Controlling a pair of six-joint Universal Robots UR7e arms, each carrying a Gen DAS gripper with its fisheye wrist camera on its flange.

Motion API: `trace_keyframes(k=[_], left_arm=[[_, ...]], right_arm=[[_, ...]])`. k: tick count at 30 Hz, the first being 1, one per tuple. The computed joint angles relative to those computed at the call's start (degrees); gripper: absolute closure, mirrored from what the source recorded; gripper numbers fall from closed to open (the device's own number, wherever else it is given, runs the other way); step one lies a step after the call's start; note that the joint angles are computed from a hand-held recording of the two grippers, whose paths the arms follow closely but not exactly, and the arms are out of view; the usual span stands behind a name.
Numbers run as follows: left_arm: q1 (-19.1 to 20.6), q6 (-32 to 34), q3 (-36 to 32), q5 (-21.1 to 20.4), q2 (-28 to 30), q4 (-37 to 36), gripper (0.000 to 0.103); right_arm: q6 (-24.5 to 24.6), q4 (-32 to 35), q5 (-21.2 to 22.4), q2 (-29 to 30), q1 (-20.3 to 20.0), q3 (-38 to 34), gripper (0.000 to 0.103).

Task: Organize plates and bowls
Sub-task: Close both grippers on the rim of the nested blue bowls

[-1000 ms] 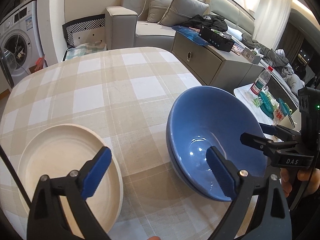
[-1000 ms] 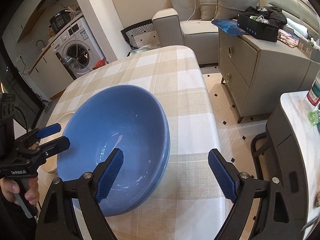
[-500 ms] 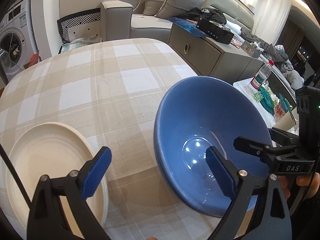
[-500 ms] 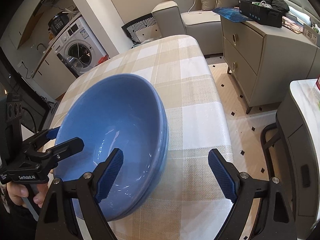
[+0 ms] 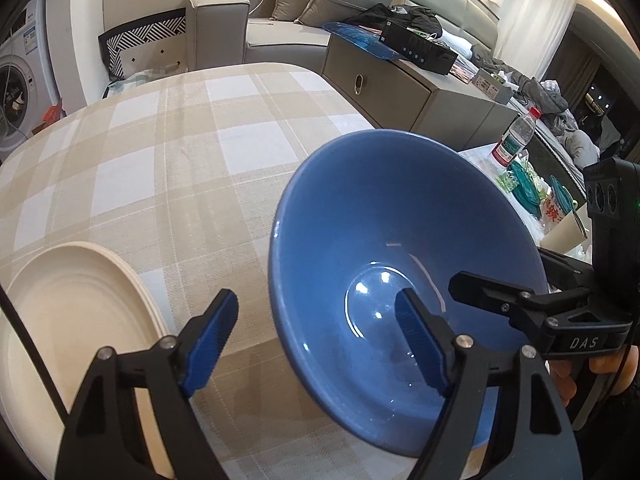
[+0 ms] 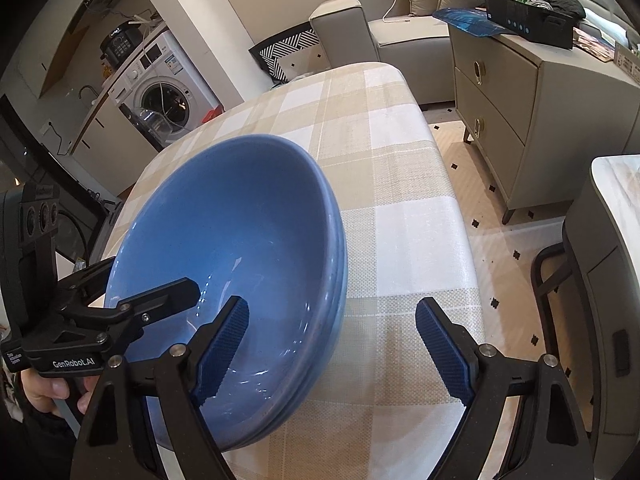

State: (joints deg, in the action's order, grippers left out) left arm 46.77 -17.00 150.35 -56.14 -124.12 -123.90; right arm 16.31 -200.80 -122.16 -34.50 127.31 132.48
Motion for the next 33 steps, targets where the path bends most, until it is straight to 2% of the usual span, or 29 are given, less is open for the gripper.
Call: trace_keyframes(k=[9,13,20,26,31,33], left_arm=[[0.3,0.6,0.4,-0.9,1.5,-1.6,0.024],[1.4,1.0,0.0,-2.6,2.4,-1.6,0.038],[1.5,0.9,-0.3,-3.9,2.6,-1.0,0.050],[0.9,0.1,-0.4,-3.5,1.8,0.5,0.052],[0.0,-0.4,-0.5,-2.9,1.2,2.0,0.053],[-0.6,-0.7,-0.4,-2.2,0.9,2.8,0.053]], right_arm=[[-0.5,-0.6,0.5,0.0,-0.1,0.2,0.015],[-1.0,-1.0,0.8,0.1,-0.1,0.4,0.019],[-0.9,0.2,0.0,0.1,0.9,-0.3,0.032],[-0.8,1.5,-0.1,0.1,1.4,-0.7,0.039],[-1.5,2.4,0.2,0.5,2.2,-1.7,0.041],[-1.5,4.2,-1.5,1.0,3.3,-2.8,0.041]])
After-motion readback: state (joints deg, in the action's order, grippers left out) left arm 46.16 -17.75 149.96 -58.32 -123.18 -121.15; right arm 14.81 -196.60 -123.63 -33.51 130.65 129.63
